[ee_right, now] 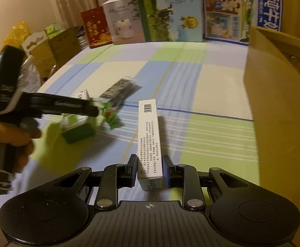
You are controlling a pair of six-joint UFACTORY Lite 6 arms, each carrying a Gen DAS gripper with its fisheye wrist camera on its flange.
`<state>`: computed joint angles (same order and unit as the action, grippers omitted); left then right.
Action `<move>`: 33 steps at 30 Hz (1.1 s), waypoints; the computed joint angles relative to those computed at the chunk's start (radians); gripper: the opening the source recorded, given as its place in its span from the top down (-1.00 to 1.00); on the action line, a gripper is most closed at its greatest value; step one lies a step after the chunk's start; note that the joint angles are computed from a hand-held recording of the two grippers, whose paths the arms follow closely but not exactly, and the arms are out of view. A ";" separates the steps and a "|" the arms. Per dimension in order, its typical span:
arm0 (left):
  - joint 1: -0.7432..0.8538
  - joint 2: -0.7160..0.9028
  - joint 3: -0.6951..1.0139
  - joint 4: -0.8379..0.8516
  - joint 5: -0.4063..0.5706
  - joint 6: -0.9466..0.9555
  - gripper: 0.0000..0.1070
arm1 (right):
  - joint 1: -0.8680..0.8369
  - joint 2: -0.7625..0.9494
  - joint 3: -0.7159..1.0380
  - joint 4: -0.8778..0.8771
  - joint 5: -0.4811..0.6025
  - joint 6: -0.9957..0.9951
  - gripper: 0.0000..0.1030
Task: Organize objects
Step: 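Grasp the long white barcode box with the right gripper while the left grasps the green spray box, then carry the white barcode box and green spray box toward the cardboard box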
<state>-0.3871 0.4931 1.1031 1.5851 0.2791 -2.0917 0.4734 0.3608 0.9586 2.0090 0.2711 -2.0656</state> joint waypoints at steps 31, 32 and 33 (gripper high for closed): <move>-0.460 -0.280 -0.401 0.054 0.177 -0.179 -0.16 | 0.034 -0.306 -0.399 0.543 -0.017 -0.526 0.30; -0.460 -0.273 -0.395 0.057 0.178 -0.176 -0.16 | 0.033 -0.291 -0.389 0.556 -0.018 -0.539 0.30; -0.458 -0.264 -0.386 0.060 0.181 -0.173 -0.16 | 0.033 -0.283 -0.384 0.558 -0.017 -0.536 0.30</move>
